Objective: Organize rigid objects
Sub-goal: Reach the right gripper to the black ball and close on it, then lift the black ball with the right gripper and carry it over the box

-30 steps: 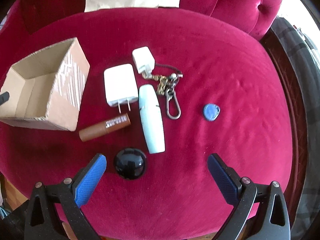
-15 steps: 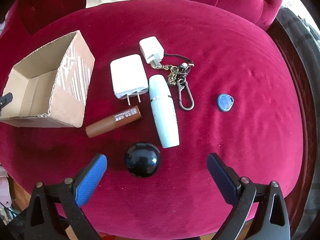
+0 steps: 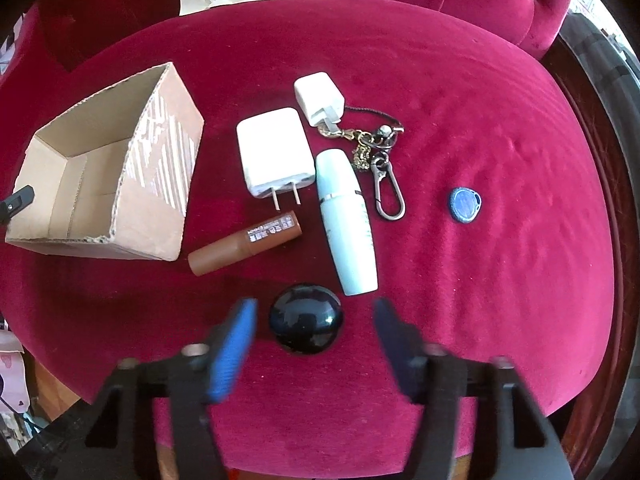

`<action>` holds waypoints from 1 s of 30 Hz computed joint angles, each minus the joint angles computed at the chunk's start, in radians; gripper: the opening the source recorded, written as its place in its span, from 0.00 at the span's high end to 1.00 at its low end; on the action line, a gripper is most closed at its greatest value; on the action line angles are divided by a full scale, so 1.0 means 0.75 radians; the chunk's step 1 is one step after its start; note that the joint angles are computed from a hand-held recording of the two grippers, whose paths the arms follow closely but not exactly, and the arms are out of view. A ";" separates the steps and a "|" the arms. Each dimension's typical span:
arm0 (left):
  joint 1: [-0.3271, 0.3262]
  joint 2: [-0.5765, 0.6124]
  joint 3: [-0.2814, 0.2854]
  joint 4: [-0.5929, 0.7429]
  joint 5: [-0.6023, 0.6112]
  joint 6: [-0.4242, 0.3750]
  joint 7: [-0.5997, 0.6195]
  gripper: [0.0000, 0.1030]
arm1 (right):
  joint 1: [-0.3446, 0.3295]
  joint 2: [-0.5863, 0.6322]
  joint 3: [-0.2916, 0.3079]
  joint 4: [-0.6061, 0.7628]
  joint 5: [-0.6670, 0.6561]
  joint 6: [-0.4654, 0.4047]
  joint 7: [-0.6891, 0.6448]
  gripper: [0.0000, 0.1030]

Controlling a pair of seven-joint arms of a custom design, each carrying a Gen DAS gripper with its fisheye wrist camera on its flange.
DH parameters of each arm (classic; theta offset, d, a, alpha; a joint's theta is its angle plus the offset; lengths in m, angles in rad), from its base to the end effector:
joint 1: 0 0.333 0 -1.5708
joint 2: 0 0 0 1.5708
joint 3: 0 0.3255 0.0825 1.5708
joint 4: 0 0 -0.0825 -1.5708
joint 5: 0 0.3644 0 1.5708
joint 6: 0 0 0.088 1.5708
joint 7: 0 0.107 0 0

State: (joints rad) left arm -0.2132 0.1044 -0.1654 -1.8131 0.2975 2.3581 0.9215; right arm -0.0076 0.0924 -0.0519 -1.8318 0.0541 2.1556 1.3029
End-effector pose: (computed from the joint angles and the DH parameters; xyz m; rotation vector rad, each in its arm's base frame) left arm 0.5715 -0.2187 0.5440 -2.0511 1.8349 -0.5058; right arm 0.5919 -0.0320 0.5169 -2.2782 1.8923 -0.2422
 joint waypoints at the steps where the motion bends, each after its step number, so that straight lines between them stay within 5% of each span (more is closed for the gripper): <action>1: 0.000 -0.001 0.000 -0.001 0.000 0.000 0.000 0.95 | -0.002 0.004 0.000 0.006 0.011 -0.008 -0.007 0.61; 30: 0.001 0.001 0.001 0.002 -0.003 0.005 0.000 0.95 | 0.013 -0.085 -0.007 0.022 -0.001 0.068 -0.027 0.61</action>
